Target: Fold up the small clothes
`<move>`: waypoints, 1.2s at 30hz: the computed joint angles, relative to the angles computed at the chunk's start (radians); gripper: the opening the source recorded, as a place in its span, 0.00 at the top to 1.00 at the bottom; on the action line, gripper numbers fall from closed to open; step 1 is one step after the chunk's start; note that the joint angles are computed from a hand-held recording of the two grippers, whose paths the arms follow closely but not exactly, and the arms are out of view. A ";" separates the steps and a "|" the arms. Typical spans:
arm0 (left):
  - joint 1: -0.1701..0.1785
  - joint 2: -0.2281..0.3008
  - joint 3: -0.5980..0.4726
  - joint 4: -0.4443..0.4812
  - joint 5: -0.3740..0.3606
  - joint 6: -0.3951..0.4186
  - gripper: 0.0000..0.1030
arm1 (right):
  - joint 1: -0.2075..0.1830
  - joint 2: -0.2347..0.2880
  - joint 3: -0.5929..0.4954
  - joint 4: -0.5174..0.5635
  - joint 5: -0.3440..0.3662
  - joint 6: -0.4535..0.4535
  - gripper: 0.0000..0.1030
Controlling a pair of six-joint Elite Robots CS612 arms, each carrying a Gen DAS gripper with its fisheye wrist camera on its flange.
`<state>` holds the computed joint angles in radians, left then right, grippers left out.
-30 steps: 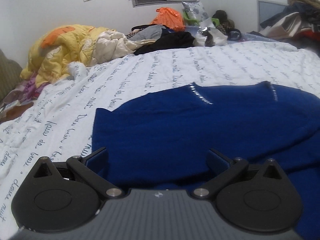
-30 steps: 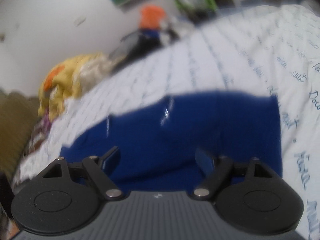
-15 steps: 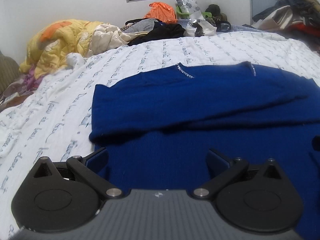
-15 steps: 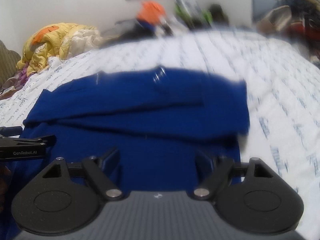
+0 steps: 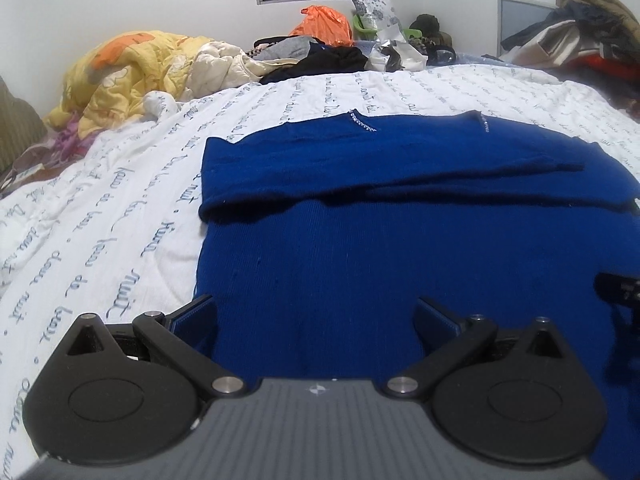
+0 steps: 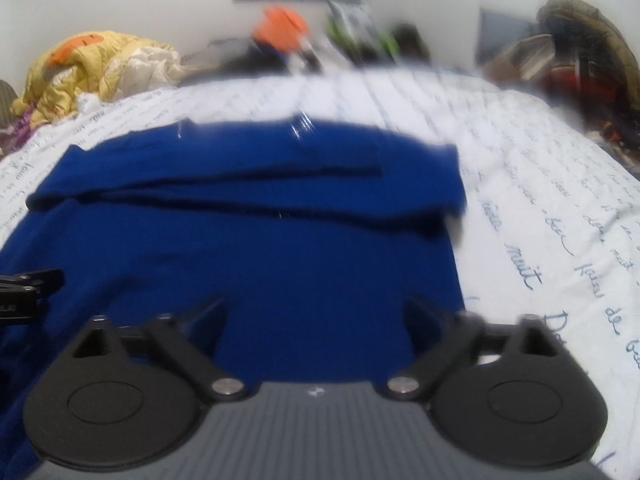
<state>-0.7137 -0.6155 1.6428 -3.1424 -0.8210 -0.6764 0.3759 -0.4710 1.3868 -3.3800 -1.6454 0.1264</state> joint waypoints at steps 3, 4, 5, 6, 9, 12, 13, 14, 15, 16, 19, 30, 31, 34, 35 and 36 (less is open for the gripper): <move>-0.004 0.002 0.012 -0.031 0.001 -0.015 0.00 | 0.002 -0.001 0.008 -0.011 -0.011 0.009 0.00; -0.003 0.002 0.014 -0.036 -0.002 -0.022 0.00 | 0.003 0.000 0.009 -0.015 -0.015 0.009 0.00; -0.003 0.002 0.015 -0.039 -0.007 -0.027 0.00 | 0.003 0.001 0.011 -0.020 -0.017 0.009 0.00; -0.002 0.002 0.016 -0.044 -0.011 -0.032 0.00 | 0.003 0.002 0.011 -0.023 -0.017 0.010 0.00; 0.003 0.001 0.021 -0.058 -0.028 -0.045 0.00 | 0.004 0.004 0.010 -0.026 -0.021 0.011 0.00; 0.005 0.001 0.024 -0.068 -0.035 -0.048 0.00 | 0.004 0.004 0.010 -0.029 -0.022 0.012 0.00; 0.005 0.002 0.024 -0.069 -0.034 -0.047 0.00 | 0.004 0.004 0.011 -0.031 -0.021 0.012 0.00; 0.005 0.002 0.024 -0.071 -0.033 -0.047 0.00 | 0.004 0.004 0.011 -0.031 -0.021 0.012 0.00; 0.005 0.003 0.024 -0.071 -0.033 -0.047 0.00 | 0.004 0.004 0.011 -0.031 -0.021 0.012 0.00; 0.005 0.003 0.024 -0.072 -0.034 -0.046 0.00 | 0.004 0.004 0.011 -0.031 -0.021 0.012 0.00; 0.005 0.003 0.023 -0.071 -0.033 -0.047 0.00 | 0.004 0.004 0.011 -0.031 -0.021 0.012 0.00; 0.005 0.003 0.023 -0.071 -0.033 -0.047 0.00 | 0.004 0.004 0.011 -0.030 -0.022 0.012 0.00; 0.005 0.003 0.023 -0.071 -0.033 -0.047 0.00 | 0.004 0.004 0.011 -0.031 -0.021 0.013 0.00; 0.005 0.003 0.024 -0.072 -0.034 -0.047 0.00 | 0.004 0.004 0.011 -0.030 -0.021 0.013 0.00; 0.005 0.003 0.023 -0.072 -0.034 -0.047 0.00 | 0.004 0.004 0.011 -0.031 -0.021 0.013 0.00; 0.005 0.003 0.023 -0.072 -0.034 -0.047 0.00 | 0.004 0.004 0.011 -0.031 -0.021 0.013 0.00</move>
<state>-0.7090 -0.6123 1.6662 -3.2139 -0.8547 -0.7232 0.3802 -0.4668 1.3982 -3.4106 -1.6667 0.1398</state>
